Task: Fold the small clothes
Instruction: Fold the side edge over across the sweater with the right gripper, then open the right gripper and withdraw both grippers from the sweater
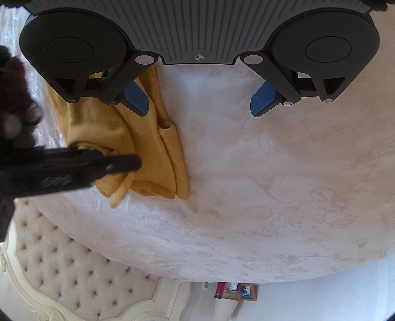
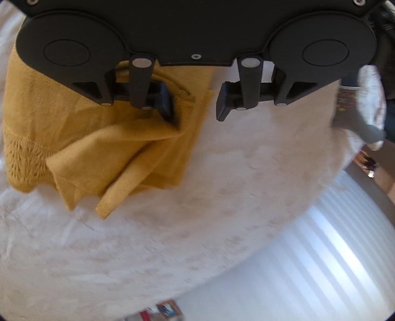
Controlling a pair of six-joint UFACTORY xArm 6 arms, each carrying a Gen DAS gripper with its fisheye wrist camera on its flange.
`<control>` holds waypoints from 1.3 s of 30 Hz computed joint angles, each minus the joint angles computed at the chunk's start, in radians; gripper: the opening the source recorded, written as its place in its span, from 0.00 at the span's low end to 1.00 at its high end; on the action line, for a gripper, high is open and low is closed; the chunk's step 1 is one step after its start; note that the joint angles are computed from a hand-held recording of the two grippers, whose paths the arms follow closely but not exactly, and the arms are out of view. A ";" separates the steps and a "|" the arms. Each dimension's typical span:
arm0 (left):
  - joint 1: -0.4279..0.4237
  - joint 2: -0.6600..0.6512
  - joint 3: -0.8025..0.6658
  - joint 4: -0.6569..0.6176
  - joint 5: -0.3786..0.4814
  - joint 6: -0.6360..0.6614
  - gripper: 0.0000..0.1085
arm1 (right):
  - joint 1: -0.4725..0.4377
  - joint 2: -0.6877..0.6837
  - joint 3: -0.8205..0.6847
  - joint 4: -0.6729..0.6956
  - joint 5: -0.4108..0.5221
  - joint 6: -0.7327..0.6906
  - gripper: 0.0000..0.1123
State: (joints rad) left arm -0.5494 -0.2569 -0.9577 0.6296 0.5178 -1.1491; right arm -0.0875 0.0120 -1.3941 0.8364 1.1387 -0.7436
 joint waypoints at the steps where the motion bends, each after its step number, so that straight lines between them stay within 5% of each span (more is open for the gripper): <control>1: 0.000 0.001 0.001 -0.004 -0.004 0.001 0.83 | -0.019 -0.006 -0.005 0.028 0.029 -0.016 0.45; 6: -0.005 0.007 0.001 -0.008 -0.012 0.004 0.83 | -0.098 -0.035 -0.007 0.094 0.061 -0.045 0.45; 15: -0.016 -0.010 0.011 0.079 -0.030 -0.049 0.83 | -0.102 -0.058 0.094 -0.033 -0.141 0.009 0.45; 20: -0.026 -0.016 0.005 0.214 -0.038 -0.136 0.83 | -0.064 -0.125 0.196 -0.052 -0.128 -0.139 0.45; 25: -0.017 0.007 0.006 0.217 -0.117 -0.143 0.83 | -0.029 -0.211 0.306 -0.071 -0.089 -0.286 0.45; 30: -0.013 0.057 -0.002 0.131 -0.154 -0.084 0.83 | -0.091 -0.163 0.217 -0.049 0.028 -0.260 0.44; 33: -0.016 0.067 0.003 0.056 -0.149 -0.052 0.83 | -0.090 -0.167 0.207 -0.055 -0.038 -0.267 0.44; 39: -0.047 0.059 0.005 0.140 -0.144 -0.084 0.83 | -0.079 -0.120 0.134 -0.011 -0.084 -0.261 0.45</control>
